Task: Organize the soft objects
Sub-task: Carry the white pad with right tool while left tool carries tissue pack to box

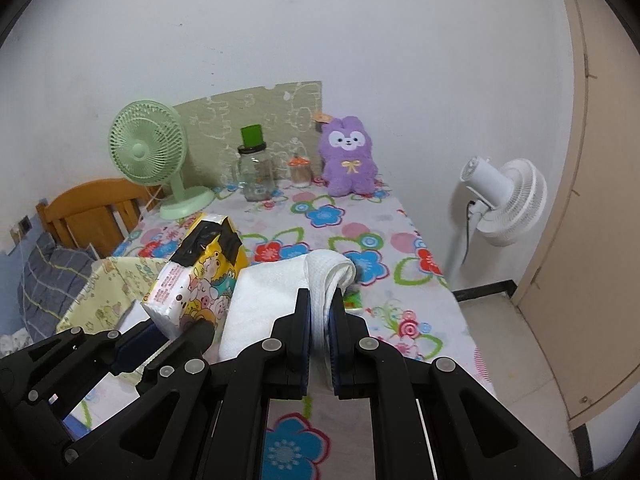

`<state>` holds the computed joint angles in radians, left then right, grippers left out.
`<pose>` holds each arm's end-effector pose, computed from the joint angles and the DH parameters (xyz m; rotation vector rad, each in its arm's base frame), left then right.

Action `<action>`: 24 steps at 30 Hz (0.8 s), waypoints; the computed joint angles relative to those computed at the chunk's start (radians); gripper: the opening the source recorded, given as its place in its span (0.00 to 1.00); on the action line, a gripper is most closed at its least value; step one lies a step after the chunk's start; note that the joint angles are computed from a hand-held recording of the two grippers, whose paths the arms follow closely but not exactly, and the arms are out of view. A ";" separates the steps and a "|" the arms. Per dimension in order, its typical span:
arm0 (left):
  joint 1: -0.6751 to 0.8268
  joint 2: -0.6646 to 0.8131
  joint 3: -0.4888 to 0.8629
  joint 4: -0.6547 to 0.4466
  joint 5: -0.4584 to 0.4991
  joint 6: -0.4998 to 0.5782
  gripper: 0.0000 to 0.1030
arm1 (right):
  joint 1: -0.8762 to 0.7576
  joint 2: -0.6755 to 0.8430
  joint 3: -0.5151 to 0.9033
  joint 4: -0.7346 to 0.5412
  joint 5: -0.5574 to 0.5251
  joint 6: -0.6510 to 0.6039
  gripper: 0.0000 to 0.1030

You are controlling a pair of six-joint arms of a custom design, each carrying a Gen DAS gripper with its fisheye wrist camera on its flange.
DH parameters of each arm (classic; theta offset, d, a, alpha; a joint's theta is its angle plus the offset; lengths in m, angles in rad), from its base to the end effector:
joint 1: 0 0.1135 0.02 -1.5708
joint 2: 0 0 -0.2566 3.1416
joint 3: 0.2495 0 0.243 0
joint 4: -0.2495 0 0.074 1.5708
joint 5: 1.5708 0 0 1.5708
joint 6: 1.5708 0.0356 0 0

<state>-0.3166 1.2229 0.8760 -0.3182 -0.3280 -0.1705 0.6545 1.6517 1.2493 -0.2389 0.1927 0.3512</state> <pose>0.2498 -0.0698 0.2646 -0.0160 2.1963 0.0947 0.2963 0.2187 0.2671 -0.2288 2.2085 0.3480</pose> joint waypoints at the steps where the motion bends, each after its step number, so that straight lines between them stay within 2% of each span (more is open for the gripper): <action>1: 0.012 -0.005 -0.001 -0.001 0.008 0.003 0.14 | 0.005 0.009 0.016 -0.006 -0.001 0.000 0.10; 10: 0.120 -0.043 -0.011 0.003 0.084 0.039 0.14 | 0.060 0.075 0.137 -0.051 0.039 -0.013 0.10; 24: 0.320 -0.051 -0.042 0.032 0.200 0.091 0.14 | 0.130 0.235 0.343 -0.094 0.023 0.007 0.10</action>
